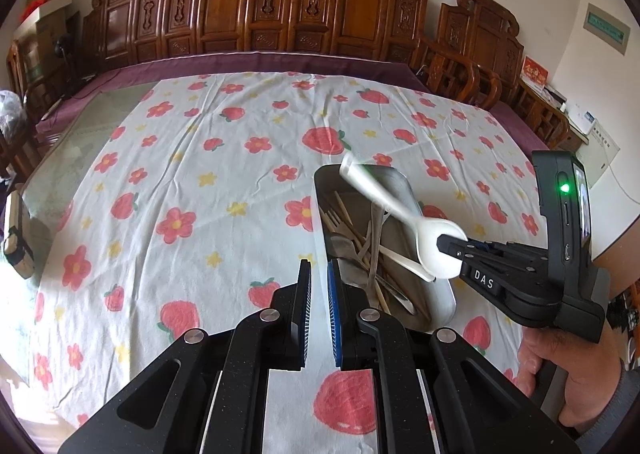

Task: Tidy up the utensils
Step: 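Lower the white plastic spoon into the tray and open the right gripper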

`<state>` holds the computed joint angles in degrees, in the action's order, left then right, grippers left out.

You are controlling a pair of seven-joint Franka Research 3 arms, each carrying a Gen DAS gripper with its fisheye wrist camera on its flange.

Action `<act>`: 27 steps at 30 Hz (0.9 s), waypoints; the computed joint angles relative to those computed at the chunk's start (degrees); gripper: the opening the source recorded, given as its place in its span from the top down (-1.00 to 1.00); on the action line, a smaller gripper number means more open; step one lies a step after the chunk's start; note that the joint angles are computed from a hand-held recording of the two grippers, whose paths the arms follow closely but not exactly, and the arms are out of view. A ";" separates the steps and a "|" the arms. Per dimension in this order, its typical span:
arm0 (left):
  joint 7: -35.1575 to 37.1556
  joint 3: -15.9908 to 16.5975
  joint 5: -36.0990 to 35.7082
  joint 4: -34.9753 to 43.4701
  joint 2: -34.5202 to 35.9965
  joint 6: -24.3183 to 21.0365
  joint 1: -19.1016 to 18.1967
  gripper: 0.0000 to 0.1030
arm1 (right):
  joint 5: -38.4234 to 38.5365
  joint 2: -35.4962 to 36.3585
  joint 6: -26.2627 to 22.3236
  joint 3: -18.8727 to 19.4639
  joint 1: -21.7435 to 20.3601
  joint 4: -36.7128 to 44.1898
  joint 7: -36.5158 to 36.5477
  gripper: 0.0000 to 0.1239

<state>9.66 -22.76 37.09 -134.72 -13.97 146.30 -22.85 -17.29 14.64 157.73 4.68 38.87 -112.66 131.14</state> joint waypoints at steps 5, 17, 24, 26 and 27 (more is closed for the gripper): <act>0.21 0.06 -0.37 -0.36 -0.22 -0.36 -0.12 0.86 | 2.83 0.37 1.70 0.92 -0.24 -0.37 -2.68 0.87; 0.33 0.04 -0.79 -0.53 -0.29 -0.83 -0.24 0.86 | -6.84 -0.41 4.52 -4.79 4.42 -0.34 6.93 0.90; 0.02 -0.11 -0.48 -0.45 -0.33 -1.33 -0.22 0.86 | -3.08 -0.05 6.01 -0.12 0.01 -0.55 2.82 0.72; -0.07 -0.09 -0.49 -0.59 -0.56 -1.49 -0.23 0.86 | 3.54 -0.01 8.38 3.29 -2.58 -1.59 -4.56 0.69; -0.26 -0.19 -0.35 -0.59 -0.70 -1.74 -0.20 0.86 | 8.86 -0.14 9.89 6.15 -4.88 -2.61 -10.37 0.68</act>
<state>9.40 -22.94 36.74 -135.31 -14.67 144.56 -23.05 -8.43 14.51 167.62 10.83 33.99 -115.26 120.76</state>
